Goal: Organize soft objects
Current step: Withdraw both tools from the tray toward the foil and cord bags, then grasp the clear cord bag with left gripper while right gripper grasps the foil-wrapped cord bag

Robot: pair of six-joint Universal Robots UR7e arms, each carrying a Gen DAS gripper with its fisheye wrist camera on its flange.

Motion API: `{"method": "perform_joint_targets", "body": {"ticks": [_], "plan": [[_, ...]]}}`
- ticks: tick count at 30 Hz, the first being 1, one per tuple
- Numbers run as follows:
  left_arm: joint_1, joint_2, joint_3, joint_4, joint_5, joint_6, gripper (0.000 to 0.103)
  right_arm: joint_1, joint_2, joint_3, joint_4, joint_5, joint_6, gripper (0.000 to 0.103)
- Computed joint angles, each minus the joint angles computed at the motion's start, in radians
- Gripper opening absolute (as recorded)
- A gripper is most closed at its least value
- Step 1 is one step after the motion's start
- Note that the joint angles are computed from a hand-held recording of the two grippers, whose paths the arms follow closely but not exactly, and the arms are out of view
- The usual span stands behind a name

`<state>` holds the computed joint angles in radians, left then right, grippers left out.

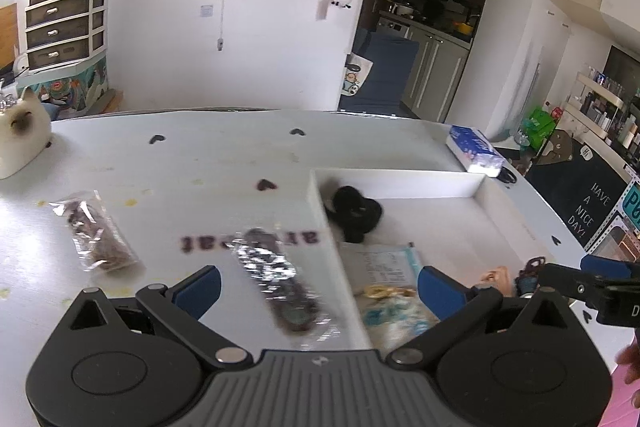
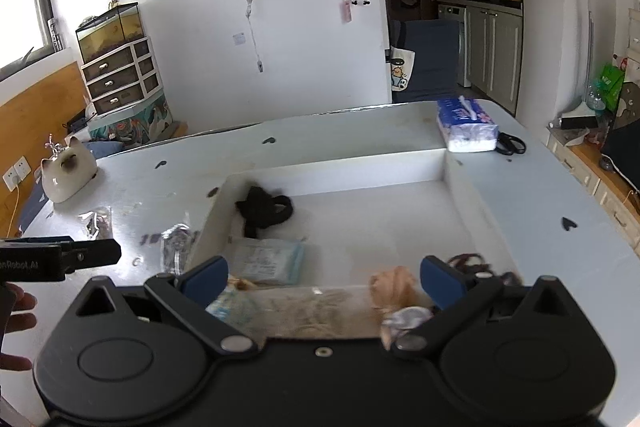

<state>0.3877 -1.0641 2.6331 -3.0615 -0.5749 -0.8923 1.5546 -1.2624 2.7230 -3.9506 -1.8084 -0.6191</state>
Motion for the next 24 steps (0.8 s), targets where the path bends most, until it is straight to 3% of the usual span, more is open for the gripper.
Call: {"method": "perform_joint_targets", "body": {"ticks": [11,18,22,24], "plan": [[0.071,-0.248,0.101,0.047,0.028,0.091,0.103,0.207,0.269,-0.086,-0.135,-0.128,0.127,0.103],[0.167,-0.358,0.127,-0.019,0.024,0.246,0.103,0.313,0.393,-0.171,-0.111,-0.184,0.183,0.101],[0.237,-0.378,0.118,-0.095,0.018,0.361,0.103,0.347,0.449,-0.225,-0.071,-0.192,0.199,0.088],[0.274,-0.377,0.105,-0.138,0.01,0.418,0.103,0.36,0.475,-0.253,-0.051,-0.201,0.197,0.068]]}}
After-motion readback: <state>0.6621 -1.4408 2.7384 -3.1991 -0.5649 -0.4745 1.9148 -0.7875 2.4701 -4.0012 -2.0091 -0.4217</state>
